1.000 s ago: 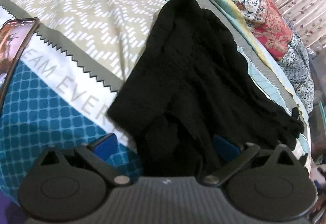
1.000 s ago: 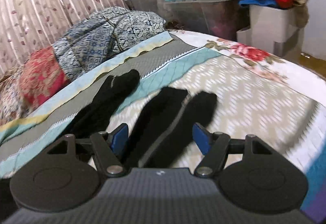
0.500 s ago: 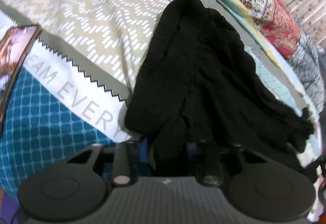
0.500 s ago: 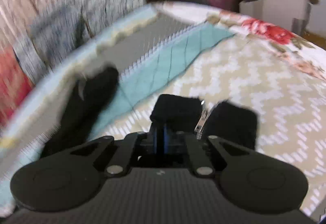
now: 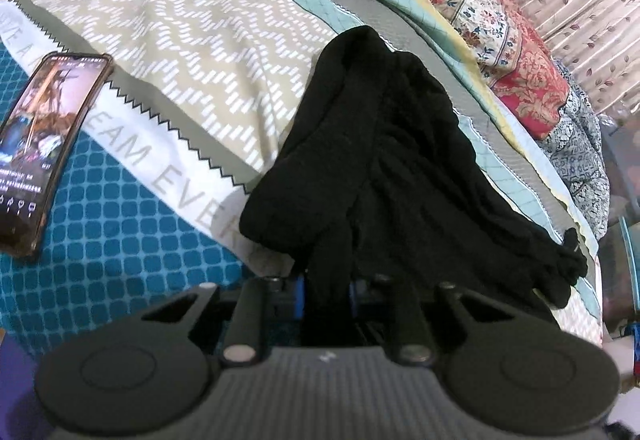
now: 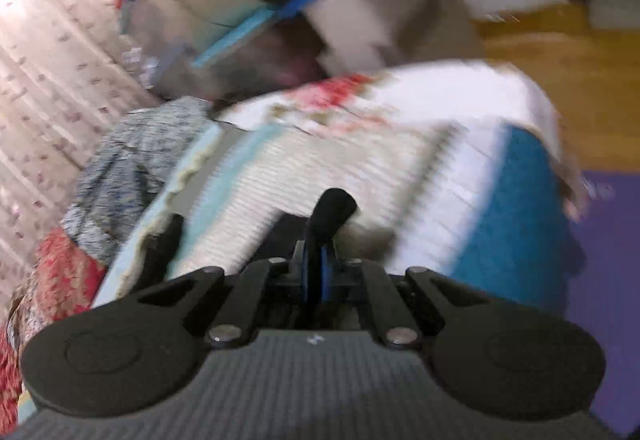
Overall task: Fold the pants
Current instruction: 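Close the left gripper on the pants waistband while the right moves to the leg cuffs, then close the right gripper on the pant leg cuffs while the left holds the waistband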
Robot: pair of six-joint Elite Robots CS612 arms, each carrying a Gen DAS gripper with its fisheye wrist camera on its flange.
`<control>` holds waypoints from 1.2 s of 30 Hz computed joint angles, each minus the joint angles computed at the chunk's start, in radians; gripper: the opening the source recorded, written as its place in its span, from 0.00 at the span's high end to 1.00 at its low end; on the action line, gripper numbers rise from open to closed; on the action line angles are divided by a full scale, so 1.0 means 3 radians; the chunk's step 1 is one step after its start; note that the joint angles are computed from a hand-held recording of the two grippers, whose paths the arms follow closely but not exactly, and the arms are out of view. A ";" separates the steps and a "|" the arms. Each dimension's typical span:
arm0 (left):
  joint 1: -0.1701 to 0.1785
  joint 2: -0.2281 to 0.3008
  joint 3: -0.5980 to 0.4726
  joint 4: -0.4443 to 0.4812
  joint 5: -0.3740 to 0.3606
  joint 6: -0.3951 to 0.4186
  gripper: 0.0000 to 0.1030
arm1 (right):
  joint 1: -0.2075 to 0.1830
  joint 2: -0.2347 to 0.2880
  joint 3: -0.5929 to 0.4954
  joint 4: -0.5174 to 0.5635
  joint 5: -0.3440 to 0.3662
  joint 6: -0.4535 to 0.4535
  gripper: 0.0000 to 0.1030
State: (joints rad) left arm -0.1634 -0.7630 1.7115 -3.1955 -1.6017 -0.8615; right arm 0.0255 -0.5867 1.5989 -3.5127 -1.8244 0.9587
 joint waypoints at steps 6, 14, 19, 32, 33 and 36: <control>-0.0020 -0.0053 0.0066 0.0026 0.0021 0.0010 0.68 | 0.0117 -0.0019 -0.0036 0.0368 -0.0731 0.0272 0.52; -0.0083 -0.0178 0.0126 -0.0244 0.0560 0.0477 0.48 | 0.0161 0.0024 -0.0296 -0.0037 -0.0569 -0.0459 0.52; -0.0073 -0.0026 -0.0314 -0.0148 0.0857 0.1083 0.39 | 0.0142 0.0213 -0.0757 0.0076 0.0005 -0.0629 0.54; 0.0000 0.0851 -0.1904 0.0569 0.0761 0.1790 0.05 | 0.0055 0.1025 -0.2625 0.1429 0.0952 -0.0615 0.54; -0.0007 0.0906 -0.1971 0.0592 0.0761 0.1875 0.04 | 0.0052 0.1085 -0.2743 0.1518 0.0970 -0.0593 0.54; -0.0031 0.1026 -0.2123 0.0714 0.0739 0.2172 0.03 | 0.0055 0.1291 -0.3151 0.1803 0.0934 -0.0509 0.54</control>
State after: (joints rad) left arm -0.1727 -0.4552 1.0745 -2.9813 -1.3801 -0.2099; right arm 0.0420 -0.1995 0.6535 -2.9719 -1.5442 0.8061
